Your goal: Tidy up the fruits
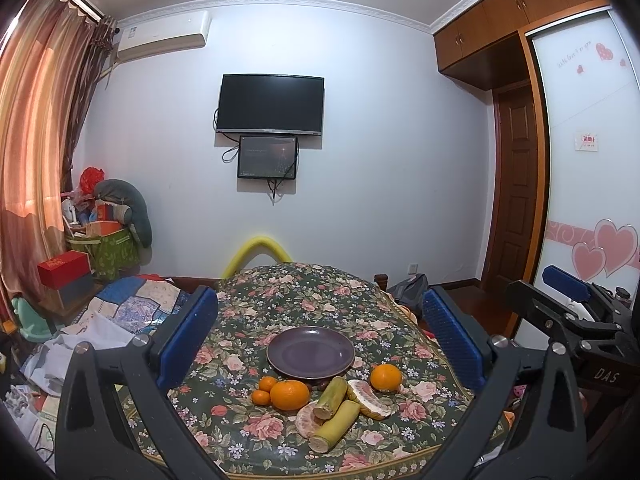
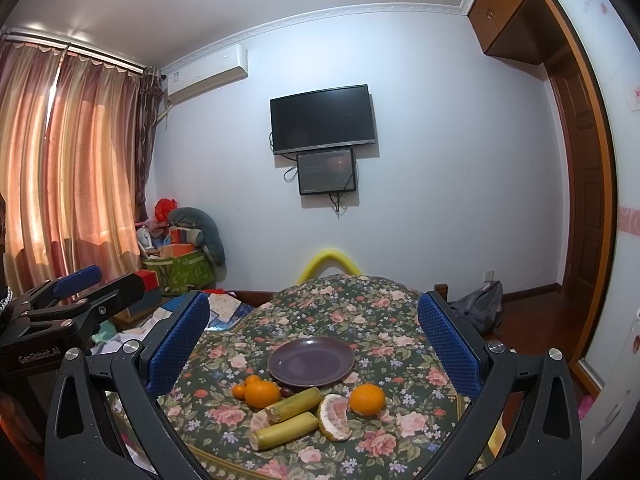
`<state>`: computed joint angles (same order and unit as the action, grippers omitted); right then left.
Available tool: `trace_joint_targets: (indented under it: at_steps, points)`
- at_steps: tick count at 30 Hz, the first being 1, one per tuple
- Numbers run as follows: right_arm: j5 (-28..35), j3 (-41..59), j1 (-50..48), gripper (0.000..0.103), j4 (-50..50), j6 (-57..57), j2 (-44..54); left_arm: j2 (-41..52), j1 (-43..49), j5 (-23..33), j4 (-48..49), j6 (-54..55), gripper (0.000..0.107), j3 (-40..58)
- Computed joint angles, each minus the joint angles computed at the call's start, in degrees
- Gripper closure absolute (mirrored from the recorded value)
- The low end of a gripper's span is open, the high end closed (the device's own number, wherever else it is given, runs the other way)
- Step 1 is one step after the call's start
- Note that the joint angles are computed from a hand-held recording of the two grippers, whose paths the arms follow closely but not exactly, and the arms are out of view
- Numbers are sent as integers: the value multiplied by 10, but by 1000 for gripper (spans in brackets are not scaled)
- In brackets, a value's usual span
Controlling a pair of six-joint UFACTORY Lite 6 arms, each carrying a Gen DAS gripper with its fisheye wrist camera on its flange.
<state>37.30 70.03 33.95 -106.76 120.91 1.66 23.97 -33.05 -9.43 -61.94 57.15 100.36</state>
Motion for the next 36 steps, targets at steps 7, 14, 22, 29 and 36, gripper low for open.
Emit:
trace_joint_targets:
  at_steps: [7,14,22,29,36]
  points:
    - [0,2,1,0,5,-3,1,2,-1,0,7,-5,4,0]
    - [-1,1,0,0,4,-2,1,2,1,2,22,-20,4,-1]
    - [-2,0,0,0,3,-1,0,3,2,5,22,-20,4,0]
    - [-3,-3,1,0,7,-2,0,7,3,7,28,-26,4,0]
    - [-16,5,-9,0,21,-11,7,35,8,23,-75,78,4,40]
